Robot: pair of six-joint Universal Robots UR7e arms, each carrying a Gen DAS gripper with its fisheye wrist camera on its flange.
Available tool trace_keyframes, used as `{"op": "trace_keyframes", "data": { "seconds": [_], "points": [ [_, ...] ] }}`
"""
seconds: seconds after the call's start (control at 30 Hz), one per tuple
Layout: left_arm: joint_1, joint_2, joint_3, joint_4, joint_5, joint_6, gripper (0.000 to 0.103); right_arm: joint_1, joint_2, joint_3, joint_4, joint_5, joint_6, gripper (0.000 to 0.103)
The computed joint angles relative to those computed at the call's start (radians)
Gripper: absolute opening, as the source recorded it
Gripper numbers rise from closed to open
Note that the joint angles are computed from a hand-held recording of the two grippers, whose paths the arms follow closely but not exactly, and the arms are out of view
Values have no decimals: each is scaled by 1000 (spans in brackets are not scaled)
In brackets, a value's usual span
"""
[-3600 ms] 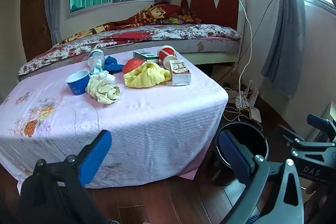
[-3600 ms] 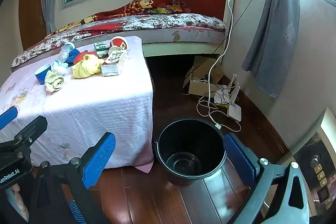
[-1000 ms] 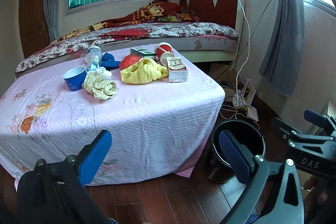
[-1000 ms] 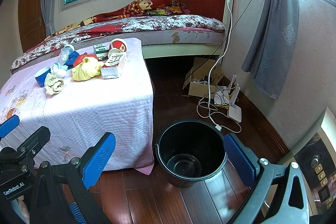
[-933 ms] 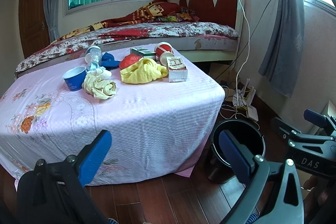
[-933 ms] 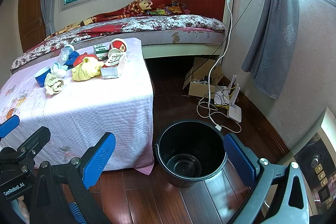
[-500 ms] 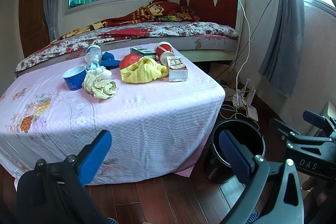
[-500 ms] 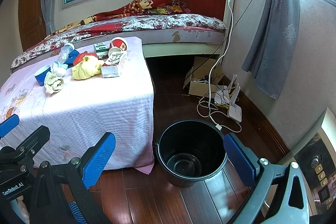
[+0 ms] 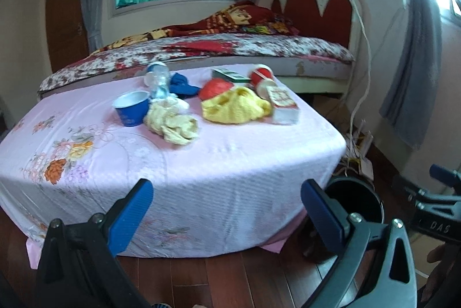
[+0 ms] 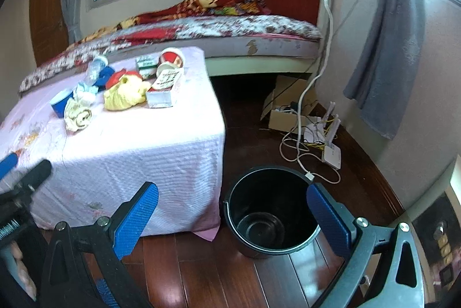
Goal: Collect trash
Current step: 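Grasp the white milk carton with the right tool while the left tool grasps the cream cloth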
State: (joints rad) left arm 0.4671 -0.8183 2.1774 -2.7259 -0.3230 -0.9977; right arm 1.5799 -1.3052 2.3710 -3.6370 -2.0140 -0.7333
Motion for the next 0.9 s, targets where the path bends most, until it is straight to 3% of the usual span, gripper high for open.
{"op": "trace_keyframes", "data": {
  "seconds": [0.17, 0.3, 0.43, 0.6, 0.77, 0.9],
  "points": [
    [61, -38, -8, 13, 19, 38, 102, 46, 33, -99, 194, 2, 21, 103],
    [119, -56, -16, -42, 27, 93, 102, 89, 128, -231, 344, -56, 42, 103],
    [166, -53, -39, -81, 55, 132, 102, 104, 216, -331, 385, -46, 42, 103],
    [238, -13, -73, -326, 28, 320, 102, 112, 315, -449, 395, -16, 61, 103],
    [291, 21, -133, -338, 13, 365, 102, 116, 425, -553, 376, -40, 21, 100],
    [326, 61, -185, -407, -2, 465, 99, 112, 477, -609, 368, -44, 12, 98]
  ]
}}
